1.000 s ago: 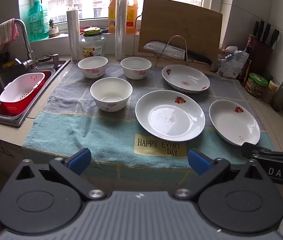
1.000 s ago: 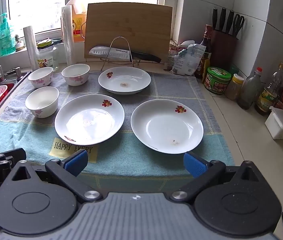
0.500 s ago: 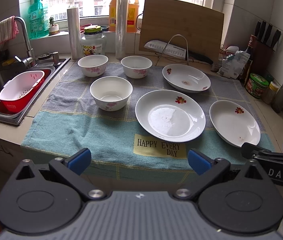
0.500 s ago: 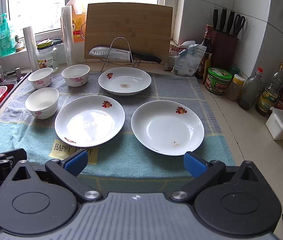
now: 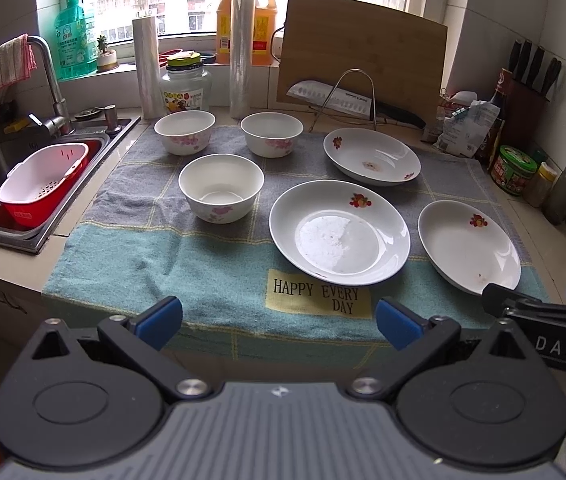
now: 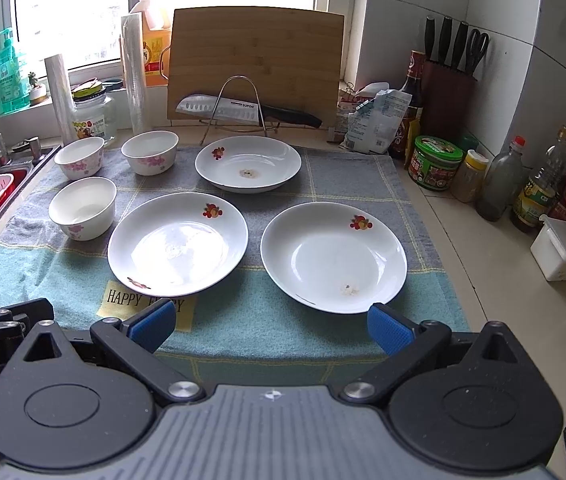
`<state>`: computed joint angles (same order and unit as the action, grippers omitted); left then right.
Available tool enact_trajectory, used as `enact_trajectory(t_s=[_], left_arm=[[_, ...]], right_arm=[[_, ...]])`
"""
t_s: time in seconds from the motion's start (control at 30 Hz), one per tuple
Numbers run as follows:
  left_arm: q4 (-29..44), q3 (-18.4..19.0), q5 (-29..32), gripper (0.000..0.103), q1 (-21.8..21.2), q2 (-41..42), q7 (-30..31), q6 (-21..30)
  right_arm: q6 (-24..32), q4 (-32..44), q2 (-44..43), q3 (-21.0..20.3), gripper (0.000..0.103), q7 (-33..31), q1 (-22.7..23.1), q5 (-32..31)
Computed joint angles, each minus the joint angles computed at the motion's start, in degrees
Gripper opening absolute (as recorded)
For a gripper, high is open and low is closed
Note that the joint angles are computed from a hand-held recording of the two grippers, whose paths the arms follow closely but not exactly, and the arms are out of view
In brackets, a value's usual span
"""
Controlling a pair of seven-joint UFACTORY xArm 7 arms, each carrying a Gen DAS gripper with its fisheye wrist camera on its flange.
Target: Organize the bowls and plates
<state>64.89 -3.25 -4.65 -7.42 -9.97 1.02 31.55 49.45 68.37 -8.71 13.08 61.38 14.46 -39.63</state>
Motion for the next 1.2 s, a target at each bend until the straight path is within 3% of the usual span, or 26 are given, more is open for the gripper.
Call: enact_trajectory(t_s=[1.2], left_arm=[[1.19,-0.43,1.84,0.102,-0.01,1.18,-1.64,0.42]], right_arm=[[-0.17,0.21,0.65,-0.24,0.103,-0.36,0.17,-0.38]])
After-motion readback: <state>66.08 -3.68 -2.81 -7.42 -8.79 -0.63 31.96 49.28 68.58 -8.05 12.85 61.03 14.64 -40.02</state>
